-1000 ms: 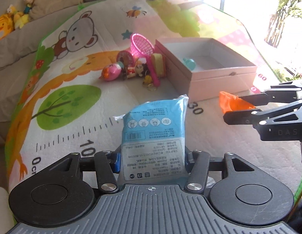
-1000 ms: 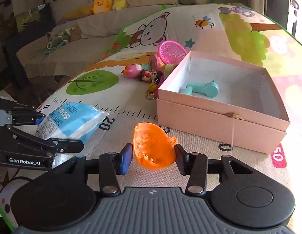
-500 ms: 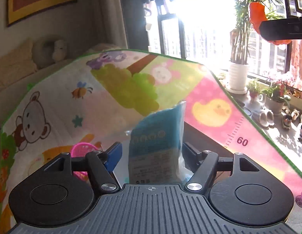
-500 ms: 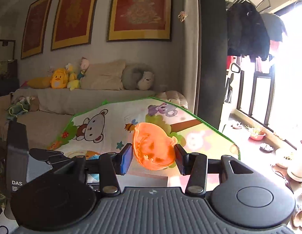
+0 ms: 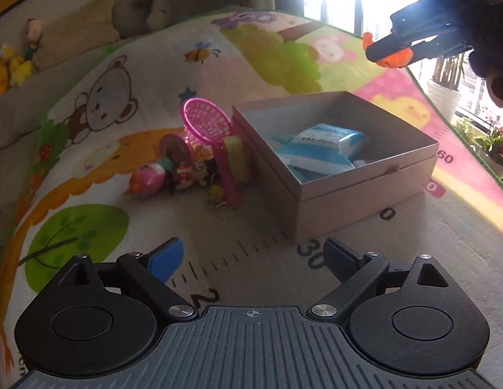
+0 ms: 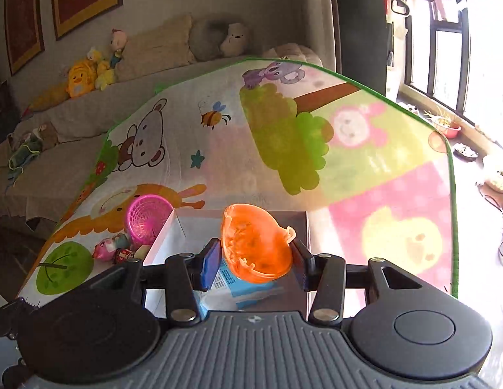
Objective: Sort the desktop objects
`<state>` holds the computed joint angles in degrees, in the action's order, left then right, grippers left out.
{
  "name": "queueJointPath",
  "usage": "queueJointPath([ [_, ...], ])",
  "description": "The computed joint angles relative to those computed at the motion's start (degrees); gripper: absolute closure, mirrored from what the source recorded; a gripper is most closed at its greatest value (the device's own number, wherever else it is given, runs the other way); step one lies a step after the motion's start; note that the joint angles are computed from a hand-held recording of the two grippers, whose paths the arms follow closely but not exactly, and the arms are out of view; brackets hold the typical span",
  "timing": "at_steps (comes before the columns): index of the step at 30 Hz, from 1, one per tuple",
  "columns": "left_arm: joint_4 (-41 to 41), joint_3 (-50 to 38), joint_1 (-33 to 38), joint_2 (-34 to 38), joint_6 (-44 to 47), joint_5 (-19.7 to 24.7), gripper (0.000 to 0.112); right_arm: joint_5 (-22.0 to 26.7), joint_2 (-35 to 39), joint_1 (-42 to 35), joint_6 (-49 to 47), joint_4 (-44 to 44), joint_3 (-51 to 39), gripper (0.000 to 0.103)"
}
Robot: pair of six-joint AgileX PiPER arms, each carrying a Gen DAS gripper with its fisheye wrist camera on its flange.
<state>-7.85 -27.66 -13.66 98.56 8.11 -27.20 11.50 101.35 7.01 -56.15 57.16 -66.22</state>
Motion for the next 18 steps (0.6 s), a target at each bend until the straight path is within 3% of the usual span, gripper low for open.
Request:
queueJointPath([
  [3,-3.0,2.0,2.2,1.1,0.9,-4.2,0.012,0.8,6.6,2.5,17.2,-17.2,-7.7,0.038],
  [6,-4.4,3.0,5.4,3.6,-0.6,-8.6,0.011,4.2,9.6,6.8,32.3,-34.4,-13.1,0.037],
  [8,-0.2,2.1,9.5,5.3,-6.5,-7.9,0.011,6.6,11.3,10.3,41.9,-44.3,-16.7,0.03],
  [11,5.3,1.6,12.9,6.6,-12.0,-7.3,0.011,12.7,16.8,14.8,44.9,-46.3,-26.6,0.016],
  [13,8.3,2.0,14.3,6.6,-14.4,-7.8,0.011,16.6,21.5,17.5,48.1,-49.3,-34.4,0.015],
  [16,11.4,3.5,15.5,6.7,-16.7,-10.8,0.011,20.0,29.5,22.4,61.3,-64.3,-47.0,0.017],
  [18,14.6,4.4,16.7,6.7,-18.4,-12.3,0.01,22.5,34.8,23.3,66.8,-69.5,-56.2,0.027],
])
